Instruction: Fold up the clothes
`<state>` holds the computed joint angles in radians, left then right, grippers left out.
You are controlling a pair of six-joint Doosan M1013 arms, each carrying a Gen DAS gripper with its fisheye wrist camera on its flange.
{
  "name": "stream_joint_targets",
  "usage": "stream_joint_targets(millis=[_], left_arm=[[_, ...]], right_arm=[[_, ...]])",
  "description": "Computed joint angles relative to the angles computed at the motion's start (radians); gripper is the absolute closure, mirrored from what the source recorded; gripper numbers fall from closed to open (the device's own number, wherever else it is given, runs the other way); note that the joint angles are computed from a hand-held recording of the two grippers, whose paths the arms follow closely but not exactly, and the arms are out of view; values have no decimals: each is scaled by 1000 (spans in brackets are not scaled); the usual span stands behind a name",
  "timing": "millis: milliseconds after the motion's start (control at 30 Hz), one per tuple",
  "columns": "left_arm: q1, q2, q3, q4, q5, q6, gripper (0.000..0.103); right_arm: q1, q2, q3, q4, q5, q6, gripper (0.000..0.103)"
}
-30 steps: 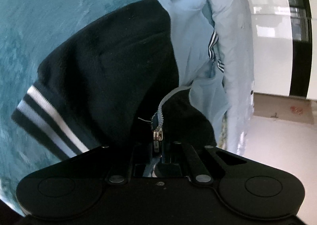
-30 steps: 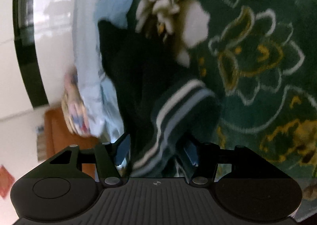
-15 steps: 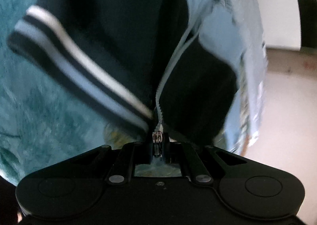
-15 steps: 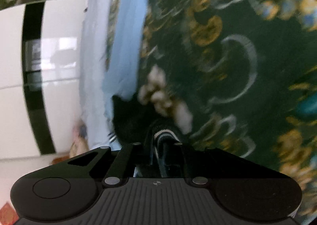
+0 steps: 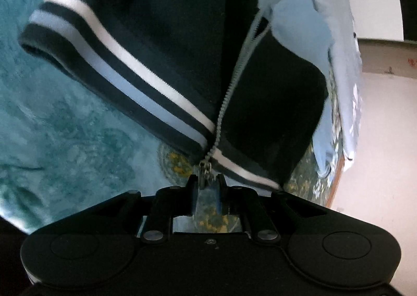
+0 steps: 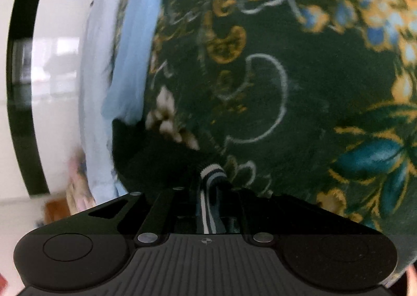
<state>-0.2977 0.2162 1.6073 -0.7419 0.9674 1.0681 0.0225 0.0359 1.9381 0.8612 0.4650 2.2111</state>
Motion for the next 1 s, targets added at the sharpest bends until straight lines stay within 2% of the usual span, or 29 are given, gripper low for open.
stream_joint_targets(millis=[33, 100, 200, 267, 333, 433, 567, 600, 767, 833, 900, 1000], left_arm=[[5, -4, -2, 1, 10, 7, 89], [18, -17, 2, 1, 19, 12, 84], [33, -43, 10, 34, 6, -15, 81], [38, -58, 13, 80, -11, -58, 78], [44, -67, 9, 136, -24, -111, 72], [42, -67, -5, 245, -8, -189, 72], [44, -61, -2, 334, 34, -283, 72], [39, -67, 13, 353, 9, -303, 72], [13, -122, 122, 430, -254, -397, 68], [-9, -129, 137, 535, -298, -468, 65], [-30, -104, 123, 640, -333, -552, 65], [-24, -130, 169, 656, -399, -593, 65]], right_arm=[[-5, -1, -13, -14, 37, -16, 75], [-14, -4, -39, -48, 110, -39, 71], [-27, -3, -81, -118, 223, -57, 68], [-34, -5, -98, -122, 270, -89, 66], [-42, -6, -112, -118, 311, -123, 61], [-46, 4, -126, -112, 352, -164, 59], [-47, 15, -107, -56, 338, -168, 57], [-46, 16, -99, -48, 328, -170, 56], [-48, 16, -50, 28, 270, -228, 54], [-48, 13, -30, 64, 231, -270, 54], [-49, 11, -10, 103, 188, -311, 54], [-59, 17, 12, 209, 153, -416, 53]])
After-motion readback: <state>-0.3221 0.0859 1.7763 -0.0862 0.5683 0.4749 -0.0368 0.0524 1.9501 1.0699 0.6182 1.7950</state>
